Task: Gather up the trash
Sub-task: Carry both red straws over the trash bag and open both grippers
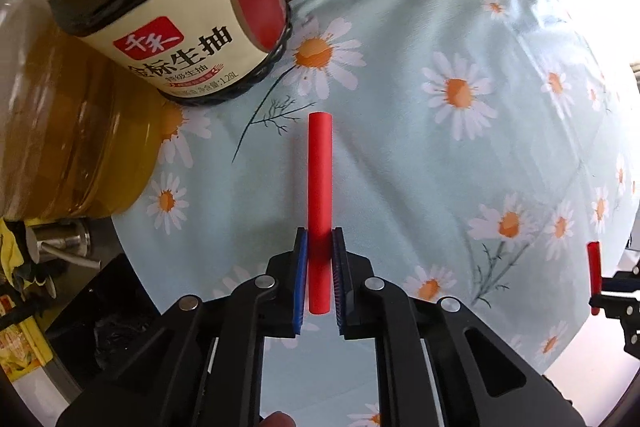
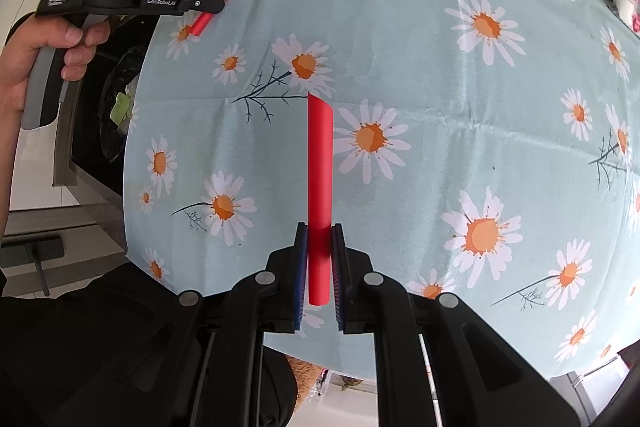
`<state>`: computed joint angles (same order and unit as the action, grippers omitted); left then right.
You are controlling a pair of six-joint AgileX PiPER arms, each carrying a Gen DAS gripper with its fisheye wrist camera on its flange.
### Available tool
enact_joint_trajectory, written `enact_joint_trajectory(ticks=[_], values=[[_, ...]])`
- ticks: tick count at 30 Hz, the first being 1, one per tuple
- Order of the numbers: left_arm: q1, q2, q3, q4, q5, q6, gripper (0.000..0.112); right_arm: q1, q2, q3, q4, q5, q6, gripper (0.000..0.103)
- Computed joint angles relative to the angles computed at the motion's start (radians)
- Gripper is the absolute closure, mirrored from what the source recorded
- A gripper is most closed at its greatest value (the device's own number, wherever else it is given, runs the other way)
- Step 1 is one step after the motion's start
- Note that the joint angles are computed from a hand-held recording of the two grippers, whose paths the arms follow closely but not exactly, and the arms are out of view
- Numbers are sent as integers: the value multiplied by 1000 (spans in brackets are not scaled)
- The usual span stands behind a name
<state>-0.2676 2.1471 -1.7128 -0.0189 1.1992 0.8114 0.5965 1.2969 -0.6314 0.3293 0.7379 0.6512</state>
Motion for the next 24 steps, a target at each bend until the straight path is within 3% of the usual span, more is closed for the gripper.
enact_joint_trajectory(ticks=[8, 13, 24], values=[[66, -97, 90, -54, -1, 33, 102, -11, 71, -90, -3, 32, -91, 90], [153, -165, 174, -85, -16, 75, 102, -13, 181, -201, 7, 54, -181, 90], [439, -225, 222, -113, 1, 181, 102, 57, 521, -646, -8, 187, -302, 90]])
